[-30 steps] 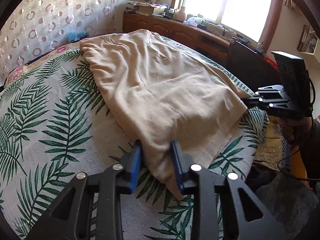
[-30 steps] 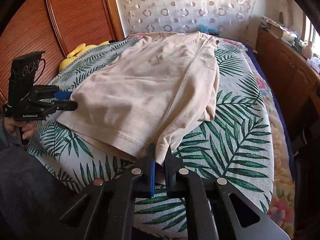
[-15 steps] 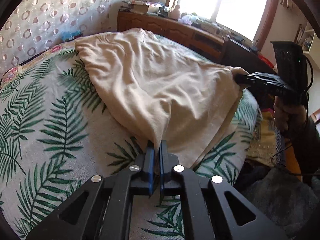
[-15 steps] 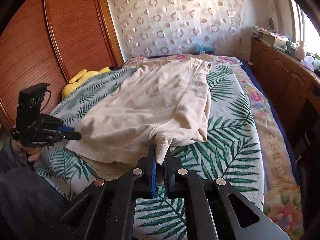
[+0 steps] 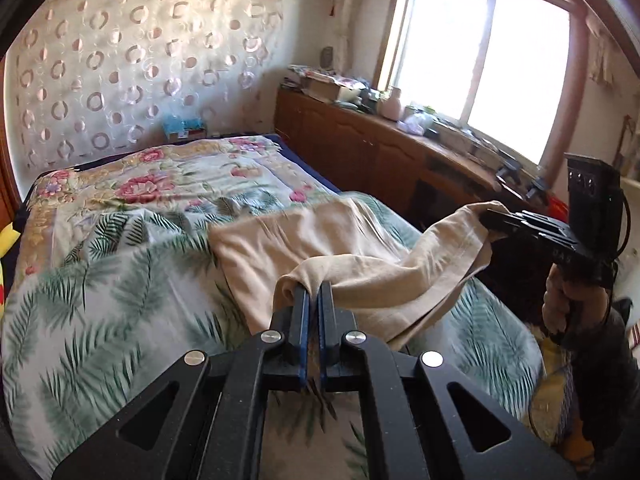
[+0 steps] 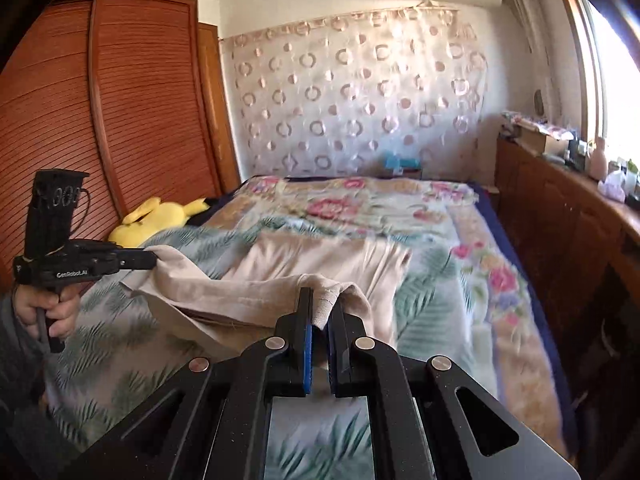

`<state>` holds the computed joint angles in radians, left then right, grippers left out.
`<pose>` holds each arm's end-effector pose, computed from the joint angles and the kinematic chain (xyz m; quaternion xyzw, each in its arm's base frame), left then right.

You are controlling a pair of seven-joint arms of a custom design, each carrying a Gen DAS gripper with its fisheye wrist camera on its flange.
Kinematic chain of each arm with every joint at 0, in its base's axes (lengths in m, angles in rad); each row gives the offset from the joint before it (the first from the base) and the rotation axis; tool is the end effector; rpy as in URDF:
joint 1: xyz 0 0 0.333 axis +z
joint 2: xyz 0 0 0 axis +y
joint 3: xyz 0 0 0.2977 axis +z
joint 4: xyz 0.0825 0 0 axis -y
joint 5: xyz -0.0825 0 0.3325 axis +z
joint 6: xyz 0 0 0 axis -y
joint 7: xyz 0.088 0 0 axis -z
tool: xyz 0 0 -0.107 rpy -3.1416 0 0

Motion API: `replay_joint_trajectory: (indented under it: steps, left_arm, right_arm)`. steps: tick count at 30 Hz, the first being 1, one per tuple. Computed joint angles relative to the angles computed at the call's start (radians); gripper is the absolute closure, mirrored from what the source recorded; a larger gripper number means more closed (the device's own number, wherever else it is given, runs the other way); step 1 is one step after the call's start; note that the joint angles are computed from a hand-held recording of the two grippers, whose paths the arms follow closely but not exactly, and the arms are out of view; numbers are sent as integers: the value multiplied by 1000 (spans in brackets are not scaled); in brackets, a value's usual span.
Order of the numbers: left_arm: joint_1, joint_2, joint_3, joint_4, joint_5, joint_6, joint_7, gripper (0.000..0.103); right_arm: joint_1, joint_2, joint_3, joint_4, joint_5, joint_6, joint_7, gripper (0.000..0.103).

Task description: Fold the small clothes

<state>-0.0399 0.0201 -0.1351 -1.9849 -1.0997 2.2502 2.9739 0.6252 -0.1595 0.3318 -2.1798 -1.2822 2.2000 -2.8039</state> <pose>0.5300 -0.1185 0.4955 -0.2732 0.8466 -0.4560 0.0266 0.3024 0.3831 0.5000 -0.5342 0.6539 -0.3889 0.3685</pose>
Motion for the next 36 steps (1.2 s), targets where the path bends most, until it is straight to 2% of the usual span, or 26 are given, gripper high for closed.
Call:
replay_joint_trajectory:
  steps: [3,7,13,21,22,23,26,28,29,31,33,36]
  left_arm:
    - [-19,99,-21,118,42,57,-66,99]
    - [-24,240,-44,276,126,82,-171,99]
    - [-47,427,-78,482,302,120,-334,99]
    - [-48,538,-112,617,422,99,-427,99]
    - [-47,539,-114,617,430,105,-428,99]
    - [-46,541,-117,622,438,106,-425,98]
    - [-21,523,-136,598,412,124,-381,80]
    - [-1,511,-145,583,391,119,-342,58]
    - [7,504,-143,574,388,111,-323,55]
    - [22,498,-139,562,383,91,-296,35]
    - [30,492,-132,549,381,73,-278,23]
    - [26,495,-118,540,403,51,-269,22]
  right_arm:
    - [-40,34,-48,39,-6,63,-61,98]
    - [-85,121,-99,121,7,135,-151,98]
    - [-110,195,-146,202,79,199,-236,98]
    - [-129,226,-182,252,206,223,-381,98]
    - [-128,215,-182,248,218,222,-392,95]
    - [-126,200,-178,241,230,210,-400,87]
    - [-114,187,-165,254,224,135,-390,68]
    - [-109,173,-157,249,217,111,-376,58]
    - [-105,169,-151,246,213,91,-373,56]
    - [-93,148,-137,231,215,61,-367,56]
    - [-90,131,-128,205,225,69,-369,56]
    - [-86,127,-119,187,263,83,-408,55]
